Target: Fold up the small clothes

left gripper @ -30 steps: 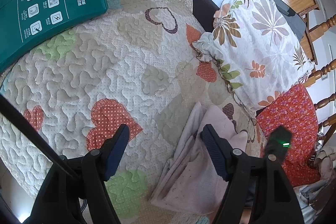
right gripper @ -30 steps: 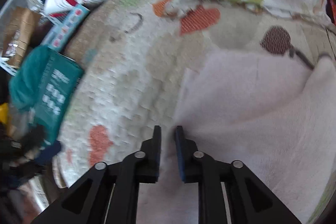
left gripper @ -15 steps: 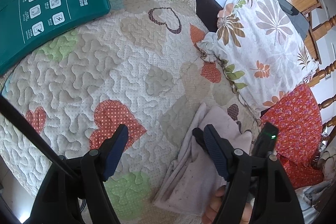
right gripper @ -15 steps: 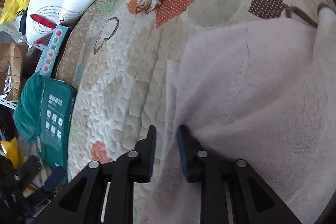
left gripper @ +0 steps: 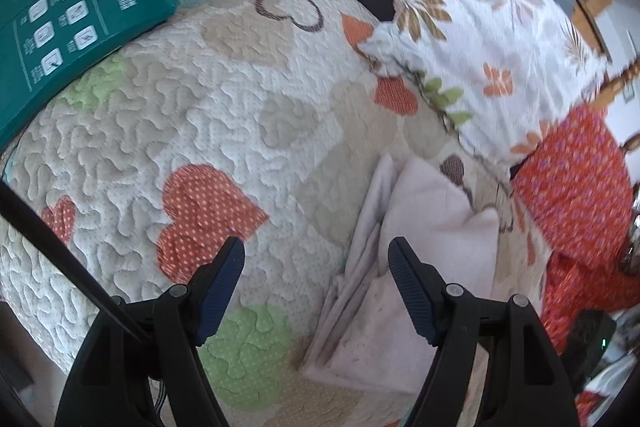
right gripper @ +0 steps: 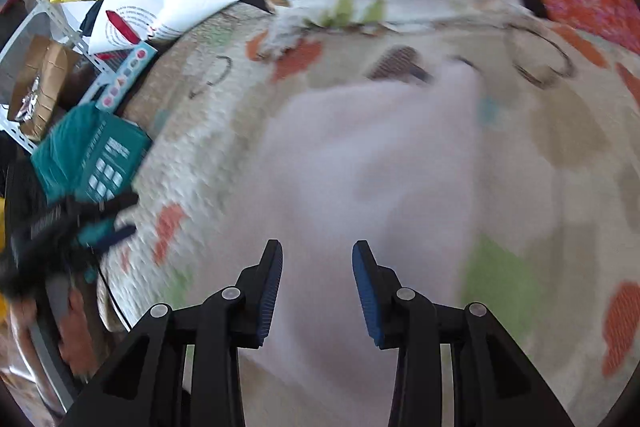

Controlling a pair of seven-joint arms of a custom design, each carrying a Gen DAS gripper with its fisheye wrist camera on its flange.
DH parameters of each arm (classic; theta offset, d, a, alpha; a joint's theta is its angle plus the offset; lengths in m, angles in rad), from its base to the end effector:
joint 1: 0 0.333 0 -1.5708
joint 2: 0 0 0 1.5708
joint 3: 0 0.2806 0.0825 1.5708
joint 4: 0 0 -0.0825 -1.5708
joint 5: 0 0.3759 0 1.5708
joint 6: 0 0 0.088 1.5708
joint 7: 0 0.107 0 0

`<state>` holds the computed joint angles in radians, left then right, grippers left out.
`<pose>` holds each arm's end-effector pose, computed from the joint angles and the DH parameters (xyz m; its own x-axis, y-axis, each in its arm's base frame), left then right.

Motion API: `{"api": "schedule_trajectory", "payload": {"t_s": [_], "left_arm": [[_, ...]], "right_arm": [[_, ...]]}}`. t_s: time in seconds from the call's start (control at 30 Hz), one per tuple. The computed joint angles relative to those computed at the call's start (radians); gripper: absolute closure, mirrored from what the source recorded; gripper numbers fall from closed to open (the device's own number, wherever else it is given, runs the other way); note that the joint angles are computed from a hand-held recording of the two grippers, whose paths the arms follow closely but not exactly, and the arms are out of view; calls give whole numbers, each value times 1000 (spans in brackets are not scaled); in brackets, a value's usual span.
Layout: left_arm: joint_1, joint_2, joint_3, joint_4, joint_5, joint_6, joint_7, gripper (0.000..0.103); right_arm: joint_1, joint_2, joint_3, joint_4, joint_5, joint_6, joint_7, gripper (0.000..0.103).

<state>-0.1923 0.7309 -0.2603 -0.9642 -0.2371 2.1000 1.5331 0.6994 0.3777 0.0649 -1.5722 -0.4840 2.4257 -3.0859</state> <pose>0.7018 -0.2730 0.4724 -0.2892 -0.8647 0.4107 -0.9245 0.1411 -0.3540 0.5014 0.4700 0.4469 -0.4262 -0.8070 -0.4087 -0.7186 0.5765 -0.3890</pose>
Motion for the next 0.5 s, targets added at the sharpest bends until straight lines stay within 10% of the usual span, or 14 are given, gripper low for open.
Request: {"api": "schedule_trajectory", "payload": {"t_s": [0.5], "left_arm": [[-44, -355, -5, -610, 109, 350, 146, 30]], "right_arm": [[-42, -339, 110, -578, -266, 218, 556, 52]]}}
